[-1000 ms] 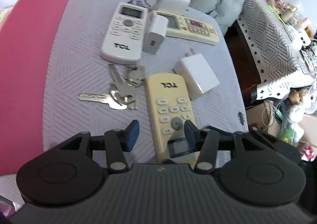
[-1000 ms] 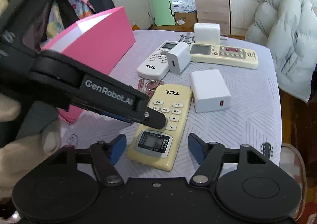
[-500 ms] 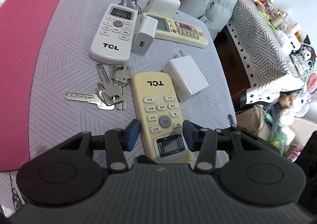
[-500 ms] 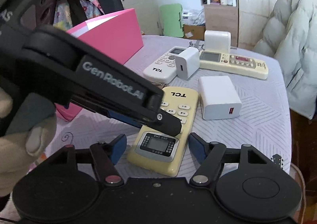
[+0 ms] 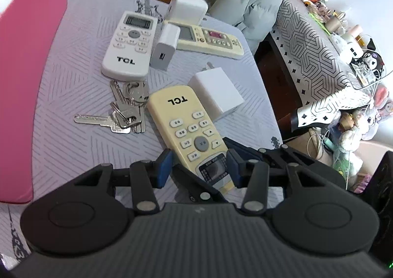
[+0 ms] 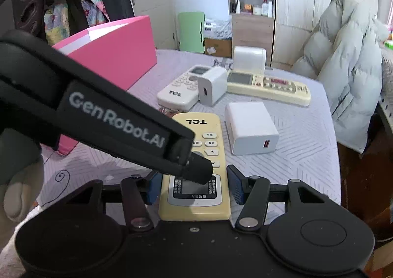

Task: Organize rigid objects
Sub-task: 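Carry the yellow remote into the pink box and release it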

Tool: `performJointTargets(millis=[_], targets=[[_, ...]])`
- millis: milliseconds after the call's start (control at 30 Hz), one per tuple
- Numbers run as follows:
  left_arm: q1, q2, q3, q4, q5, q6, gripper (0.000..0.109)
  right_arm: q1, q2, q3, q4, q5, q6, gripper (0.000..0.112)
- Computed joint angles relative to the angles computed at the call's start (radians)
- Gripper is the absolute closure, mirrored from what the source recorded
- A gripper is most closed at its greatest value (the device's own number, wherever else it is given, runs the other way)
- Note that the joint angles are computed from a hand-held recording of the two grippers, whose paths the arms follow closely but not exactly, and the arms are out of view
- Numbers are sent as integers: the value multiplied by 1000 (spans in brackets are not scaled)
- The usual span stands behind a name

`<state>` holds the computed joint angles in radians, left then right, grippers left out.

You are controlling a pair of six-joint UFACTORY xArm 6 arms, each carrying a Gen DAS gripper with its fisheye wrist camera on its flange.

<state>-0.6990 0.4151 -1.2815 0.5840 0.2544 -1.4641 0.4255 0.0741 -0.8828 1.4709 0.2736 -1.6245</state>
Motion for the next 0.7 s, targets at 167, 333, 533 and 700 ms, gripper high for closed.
performJointTargets(millis=[167, 333, 533, 700], targets=[[-3, -44, 10, 85, 29, -57, 63, 15, -34, 11, 46, -17, -38, 51], [6, -109, 38, 191, 36, -129, 64, 30, -72, 5, 58, -30, -45, 51], [22, -228, 110, 339, 53, -250, 64, 71, -116, -10, 125, -46, -127, 51], [34, -361, 203, 494, 104, -396, 64, 114, -136, -41, 197, -28, -234, 51]])
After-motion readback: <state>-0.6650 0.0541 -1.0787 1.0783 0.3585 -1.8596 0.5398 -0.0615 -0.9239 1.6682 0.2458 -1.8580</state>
